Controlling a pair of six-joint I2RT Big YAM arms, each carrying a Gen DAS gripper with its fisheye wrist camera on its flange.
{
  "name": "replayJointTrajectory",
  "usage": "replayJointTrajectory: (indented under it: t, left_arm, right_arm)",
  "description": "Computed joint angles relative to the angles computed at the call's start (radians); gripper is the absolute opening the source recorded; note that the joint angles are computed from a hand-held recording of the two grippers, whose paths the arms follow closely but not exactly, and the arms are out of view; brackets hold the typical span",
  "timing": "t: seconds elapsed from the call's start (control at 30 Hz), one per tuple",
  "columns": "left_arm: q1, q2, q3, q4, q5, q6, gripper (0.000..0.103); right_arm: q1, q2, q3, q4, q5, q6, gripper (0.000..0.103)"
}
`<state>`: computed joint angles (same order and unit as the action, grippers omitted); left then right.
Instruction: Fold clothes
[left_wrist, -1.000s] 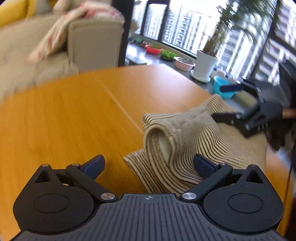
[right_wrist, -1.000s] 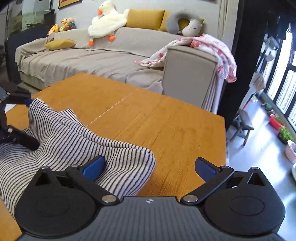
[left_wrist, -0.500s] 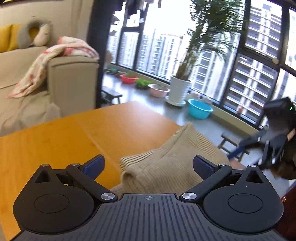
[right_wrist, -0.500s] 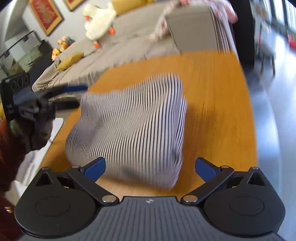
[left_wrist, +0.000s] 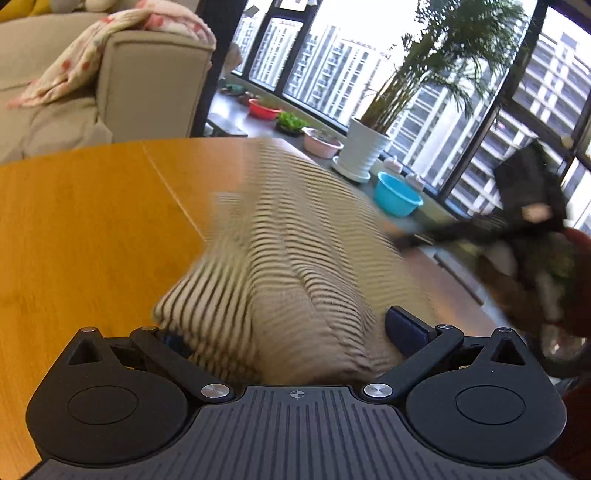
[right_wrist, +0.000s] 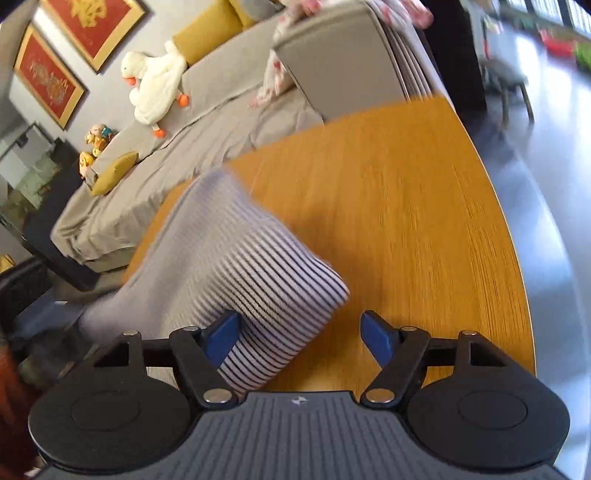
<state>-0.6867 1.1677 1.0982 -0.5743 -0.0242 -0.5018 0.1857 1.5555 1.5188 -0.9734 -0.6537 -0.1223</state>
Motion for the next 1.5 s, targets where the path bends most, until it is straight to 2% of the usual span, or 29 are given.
replayJointTrajectory:
  t: [0.17,0.27,0.33,0.37,0.47,0.5,0.57,0.63,0.67,0.73,0.77,0.8,0.87,0.9,0.93,1.03,1.1,1.17,1.23,1.3,1.37,1.4,1.43,1.47,1.5]
  left_arm:
    - [-0.095,-0.036,-0.042,0.034,-0.070,-0.077,0.103]
    - [-0.150,-0.043,-0.051,0.041,-0.061,-0.082,0.103]
    - [-0.187,-0.046,-0.043,0.015,-0.078,-0.063,0.103]
    - [-0.194,-0.058,-0.044,0.005,-0.082,-0.055,0.103]
    - [-0.197,-0.129,-0.075,0.003,-0.111,-0.075,0.103]
    - [-0.192,-0.161,-0.091,0.010,-0.140,-0.095,0.103]
    - [-0.188,-0.212,-0.116,0.012,-0.225,-0.144,0.103]
    - [-0.182,-0.227,-0.119,-0.011,-0.311,-0.189,0.103]
    - [-0.177,-0.227,-0.116,-0.030,-0.347,-0.209,0.103]
    - [-0.192,-0.215,-0.103,-0.085,-0.420,-0.249,0.103]
    - [-0.195,-0.206,-0.098,-0.104,-0.429,-0.264,0.103]
    - [-0.199,-0.198,-0.095,-0.116,-0.425,-0.284,0.103]
    - [-0.210,-0.183,-0.086,-0.132,-0.420,-0.309,0.103]
    - [-0.213,-0.176,-0.083,-0.137,-0.421,-0.314,0.103]
    - [-0.210,-0.176,-0.085,-0.138,-0.422,-0.311,0.103]
    - [-0.236,-0.200,-0.112,-0.145,-0.457,-0.352,0.103]
    - [-0.245,-0.201,-0.120,-0.134,-0.479,-0.377,0.102]
    - [-0.262,-0.203,-0.132,-0.113,-0.496,-0.402,0.099]
    - [-0.274,-0.202,-0.144,-0.089,-0.500,-0.425,0.090]
    - [-0.282,-0.198,-0.157,-0.061,-0.496,-0.449,0.082]
    - [-0.279,-0.193,-0.163,-0.026,-0.477,-0.470,0.077]
    - [-0.277,-0.190,-0.165,-0.009,-0.469,-0.476,0.069]
    - [-0.275,-0.188,-0.165,0.010,-0.461,-0.472,0.060]
    - [-0.274,-0.185,-0.164,0.028,-0.455,-0.465,0.058]
    - [-0.276,-0.182,-0.162,0.042,-0.454,-0.449,0.050]
  right_arm:
    - [0.104,0.023,0.015,0.163,0.130,-0.026,0.077]
    - [0.133,0.021,0.021,0.196,0.181,-0.014,0.086]
    - [0.132,0.012,0.018,0.199,0.192,-0.011,0.098]
    - [0.129,0.003,0.011,0.202,0.194,-0.012,0.099]
    - [0.094,-0.064,-0.051,0.232,0.138,-0.019,0.103]
    - [0.082,-0.101,-0.088,0.272,0.120,-0.003,0.103]
    - [0.055,-0.188,-0.191,0.400,0.086,0.051,0.103]
    - [0.040,-0.255,-0.257,0.463,0.036,0.058,0.103]
    - [0.042,-0.280,-0.281,0.459,0.013,0.026,0.103]
    - [0.074,-0.330,-0.327,0.424,0.014,-0.098,0.101]
    - [0.106,-0.344,-0.343,0.381,0.056,-0.181,0.099]
    - [0.138,-0.355,-0.361,0.347,0.103,-0.250,0.092]
    - [0.183,-0.364,-0.414,0.352,0.196,-0.297,0.094]
    - [0.188,-0.379,-0.445,0.407,0.211,-0.301,0.095]
    - [0.189,-0.380,-0.443,0.412,0.211,-0.316,0.095]
    - [0.184,-0.389,-0.419,0.391,0.197,-0.316,0.095]
    - [0.176,-0.425,-0.448,0.430,0.165,-0.350,0.093]
    - [0.161,-0.479,-0.493,0.463,0.095,-0.389,0.093]
    - [0.148,-0.524,-0.529,0.459,0.035,-0.433,0.093]
    - [0.162,-0.556,-0.556,0.442,0.037,-0.489,0.093]
    - [0.183,-0.582,-0.598,0.460,0.083,-0.556,0.089]
    - [0.194,-0.592,-0.617,0.481,0.118,-0.576,0.073]
    - [0.197,-0.597,-0.627,0.501,0.138,-0.571,0.049]
    - [0.185,-0.589,-0.611,0.488,0.122,-0.537,0.041]
    - [0.162,-0.571,-0.576,0.451,0.075,-0.477,0.027]
